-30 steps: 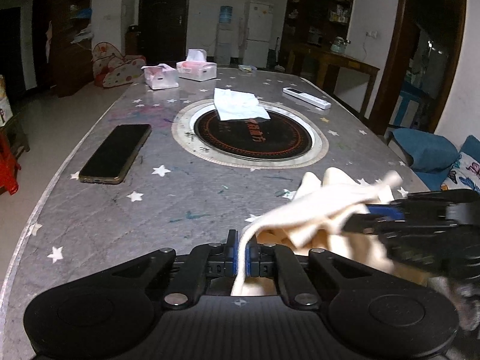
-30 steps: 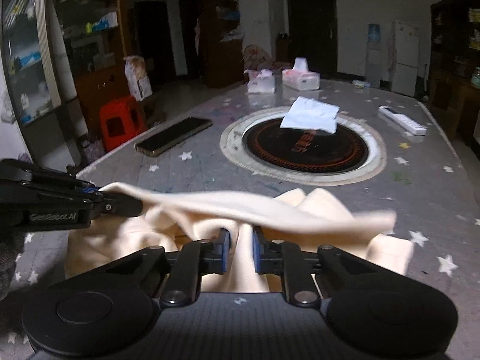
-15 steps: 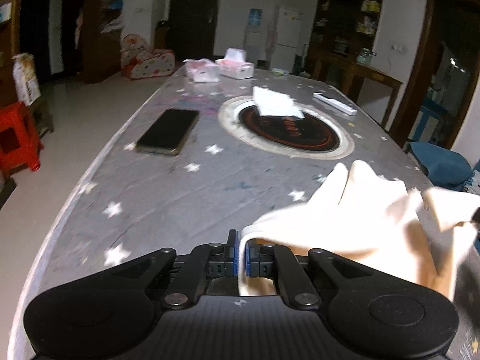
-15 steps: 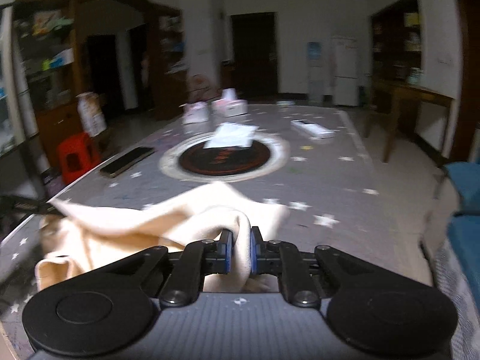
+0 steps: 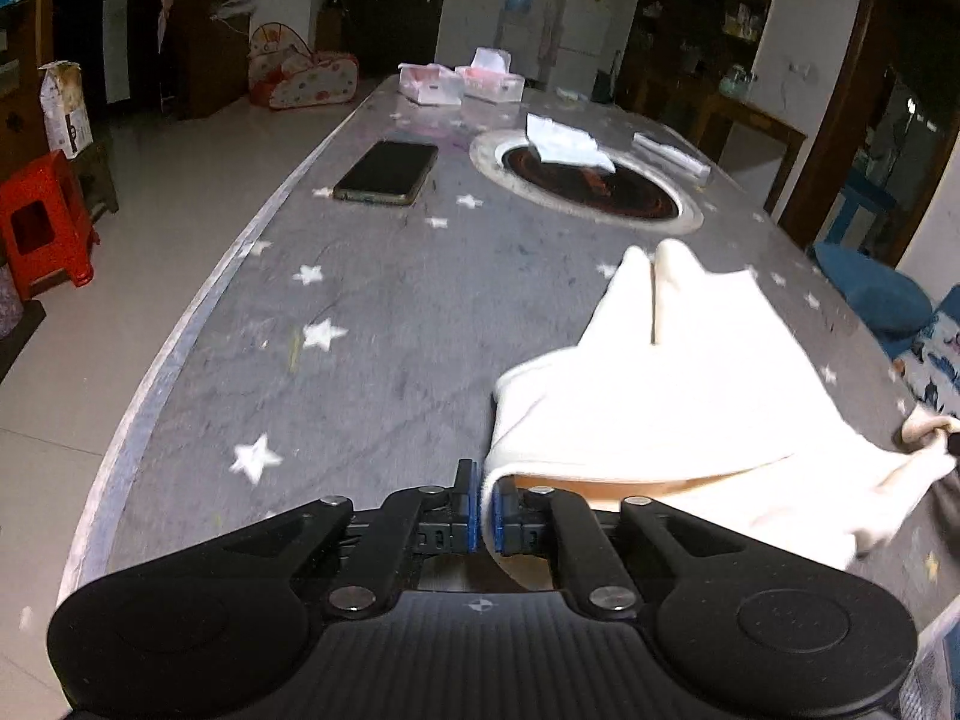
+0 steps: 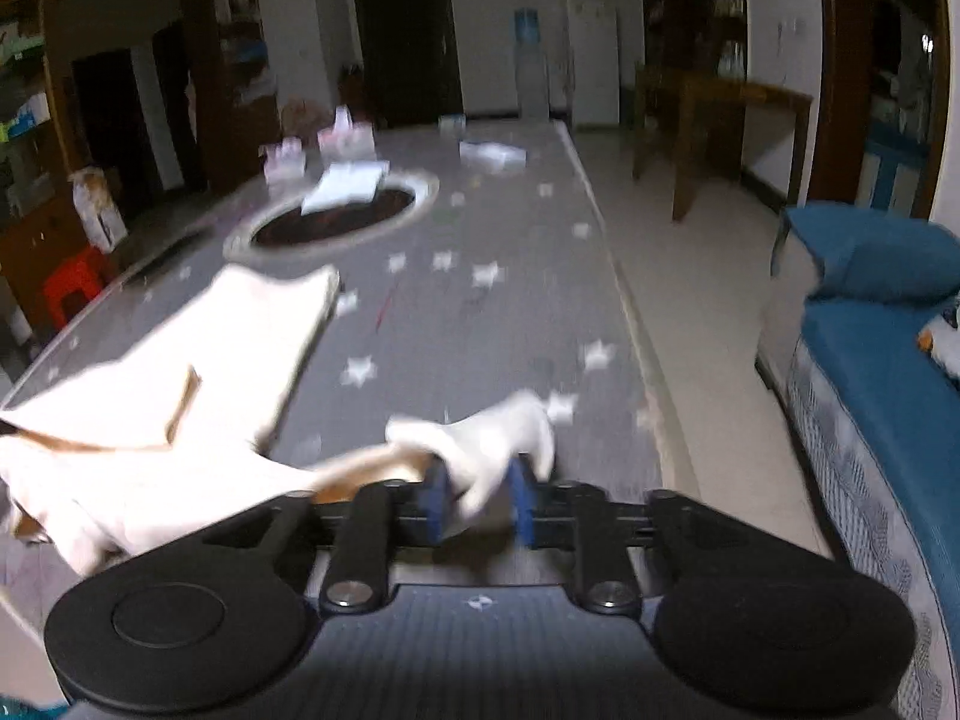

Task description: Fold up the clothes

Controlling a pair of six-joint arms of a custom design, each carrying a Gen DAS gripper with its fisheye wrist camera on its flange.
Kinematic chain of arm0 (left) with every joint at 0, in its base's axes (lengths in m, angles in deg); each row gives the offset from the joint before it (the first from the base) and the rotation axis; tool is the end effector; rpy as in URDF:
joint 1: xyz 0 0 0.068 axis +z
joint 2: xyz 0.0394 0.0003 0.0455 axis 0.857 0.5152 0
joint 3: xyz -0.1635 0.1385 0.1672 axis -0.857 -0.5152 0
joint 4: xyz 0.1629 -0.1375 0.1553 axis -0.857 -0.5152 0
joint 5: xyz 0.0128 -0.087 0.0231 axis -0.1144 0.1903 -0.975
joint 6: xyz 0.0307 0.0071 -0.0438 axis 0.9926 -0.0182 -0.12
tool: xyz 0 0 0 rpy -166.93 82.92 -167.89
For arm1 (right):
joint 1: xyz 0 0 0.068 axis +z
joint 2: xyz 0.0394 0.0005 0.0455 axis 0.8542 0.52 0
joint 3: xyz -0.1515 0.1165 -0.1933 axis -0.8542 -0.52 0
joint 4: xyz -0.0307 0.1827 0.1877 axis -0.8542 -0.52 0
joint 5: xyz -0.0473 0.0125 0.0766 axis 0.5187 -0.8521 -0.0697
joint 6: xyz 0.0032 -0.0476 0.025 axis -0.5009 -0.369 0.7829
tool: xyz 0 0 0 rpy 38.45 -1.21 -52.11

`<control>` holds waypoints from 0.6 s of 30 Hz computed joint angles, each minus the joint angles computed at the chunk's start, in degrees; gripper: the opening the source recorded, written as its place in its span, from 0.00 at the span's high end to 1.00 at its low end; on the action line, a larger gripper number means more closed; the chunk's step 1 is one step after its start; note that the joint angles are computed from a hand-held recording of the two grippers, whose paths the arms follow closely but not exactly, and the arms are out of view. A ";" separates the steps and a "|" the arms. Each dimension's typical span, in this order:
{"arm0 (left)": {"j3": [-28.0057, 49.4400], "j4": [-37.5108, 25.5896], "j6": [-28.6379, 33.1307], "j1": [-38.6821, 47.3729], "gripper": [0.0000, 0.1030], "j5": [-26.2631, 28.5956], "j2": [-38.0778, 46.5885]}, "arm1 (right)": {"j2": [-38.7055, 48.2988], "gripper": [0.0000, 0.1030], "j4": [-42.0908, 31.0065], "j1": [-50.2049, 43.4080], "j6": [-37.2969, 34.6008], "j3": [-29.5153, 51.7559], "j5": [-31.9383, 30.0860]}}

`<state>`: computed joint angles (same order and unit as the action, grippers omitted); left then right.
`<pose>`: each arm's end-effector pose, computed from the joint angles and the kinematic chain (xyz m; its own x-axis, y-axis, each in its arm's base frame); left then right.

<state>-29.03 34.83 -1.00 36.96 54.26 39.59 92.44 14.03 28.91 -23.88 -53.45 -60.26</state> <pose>0.2451 -0.0970 0.1608 -0.7346 0.0466 -0.6769 0.1749 0.9769 -0.1226 0.1426 -0.0663 0.1642 -0.6628 0.0934 -0.7429 0.0590 0.9956 0.0725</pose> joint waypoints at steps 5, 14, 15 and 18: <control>-0.13 -1.80 2.03 0.87 0.62 -0.59 -2.61 | -3.77 0.61 -8.40 -4.47 -6.02 1.96 -2.34; 3.23 -0.27 3.75 0.26 0.56 0.91 -2.62 | -3.62 0.58 -8.46 -3.46 -6.02 5.88 -2.88; 3.96 0.00 4.02 -0.08 0.56 1.12 -2.05 | -2.70 0.58 -7.12 -1.40 -5.00 6.04 -2.37; 5.17 0.48 4.89 0.14 0.56 3.27 -1.78 | 1.17 0.58 -2.98 5.41 -2.04 6.93 -0.68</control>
<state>-23.86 35.31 3.90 37.09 57.53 37.81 93.61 11.05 34.32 -25.92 -46.52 -60.94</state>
